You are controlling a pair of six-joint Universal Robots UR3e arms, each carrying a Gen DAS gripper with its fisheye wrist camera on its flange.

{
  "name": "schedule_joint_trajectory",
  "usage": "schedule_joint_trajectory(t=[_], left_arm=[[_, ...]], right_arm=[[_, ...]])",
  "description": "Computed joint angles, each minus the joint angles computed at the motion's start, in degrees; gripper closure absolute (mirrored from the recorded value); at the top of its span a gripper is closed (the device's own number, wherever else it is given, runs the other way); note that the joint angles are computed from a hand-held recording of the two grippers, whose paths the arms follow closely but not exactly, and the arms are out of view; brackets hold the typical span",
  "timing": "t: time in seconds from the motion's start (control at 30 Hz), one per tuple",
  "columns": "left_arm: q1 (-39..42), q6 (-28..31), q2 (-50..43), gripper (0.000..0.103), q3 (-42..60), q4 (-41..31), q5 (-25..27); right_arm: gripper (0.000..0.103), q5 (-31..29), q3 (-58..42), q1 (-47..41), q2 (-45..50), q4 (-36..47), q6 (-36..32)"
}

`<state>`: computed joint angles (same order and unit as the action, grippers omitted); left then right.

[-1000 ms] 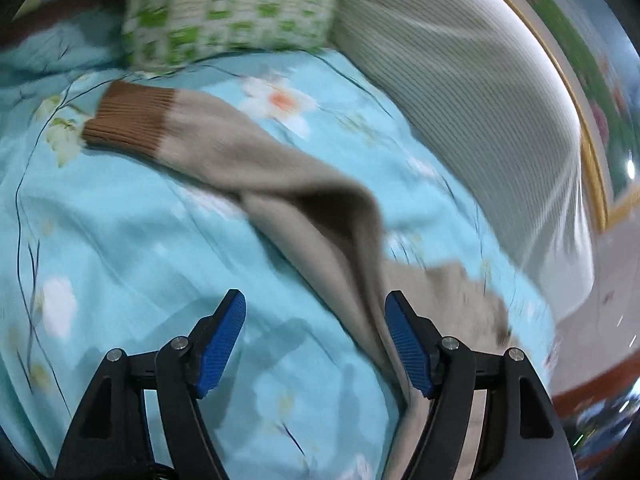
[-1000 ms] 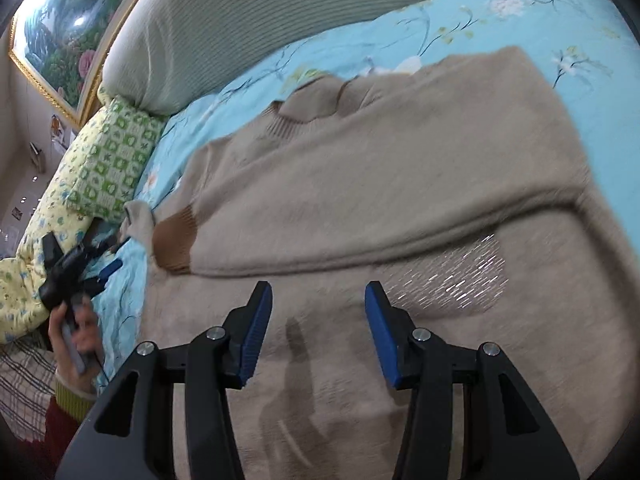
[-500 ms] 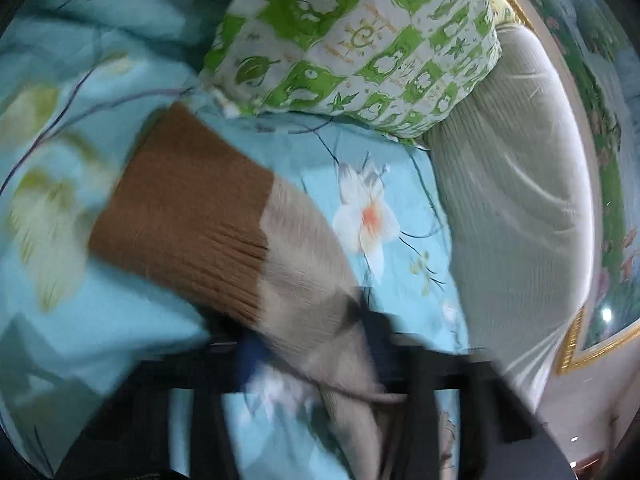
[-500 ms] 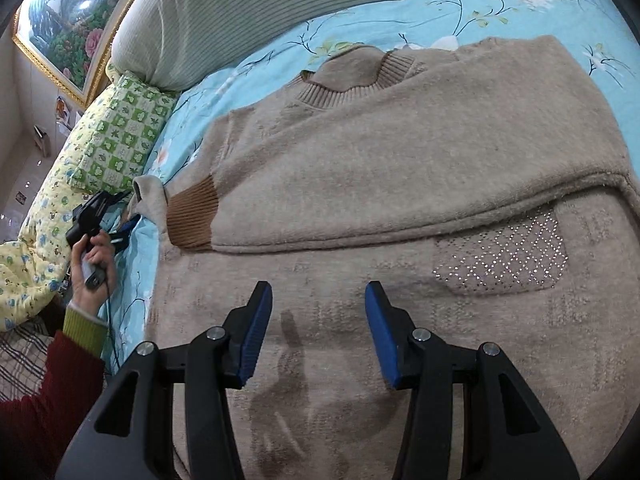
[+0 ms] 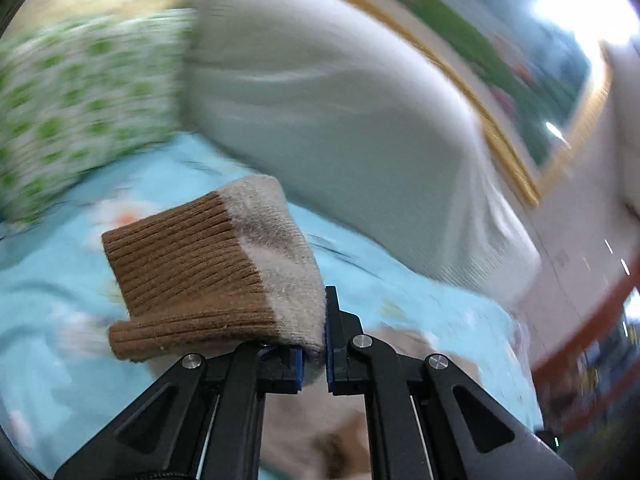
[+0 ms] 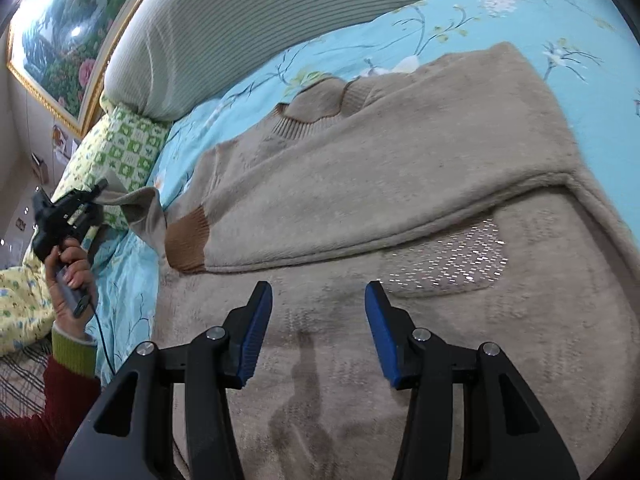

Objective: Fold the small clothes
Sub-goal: 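Fold the other sleeve across the body with the left gripper and release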

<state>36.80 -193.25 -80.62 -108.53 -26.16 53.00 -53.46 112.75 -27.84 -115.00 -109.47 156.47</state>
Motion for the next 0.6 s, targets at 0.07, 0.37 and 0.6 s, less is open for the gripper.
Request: schedule_joint_trajectory(t=[0.07, 0.37, 0.6], left_arm=[[-5.9, 0.1, -2.2, 0.098, 3.0, 0.0, 1.6], [-37.3, 4.1, -30.8, 0.098, 32.4, -6.9, 14.4], [-46.9, 3.9, -48.8, 0.094, 49.6, -14.6, 22.9]], right_arm=[[0.053, 1.0, 0.2, -2.5, -1.9, 2.7, -2.0], [0.053, 4.4, 1.6, -13.8, -7.9, 11.9, -8.9], [0.053, 6.1, 1.8, -20.4, -9.7, 15.7, -11.6]])
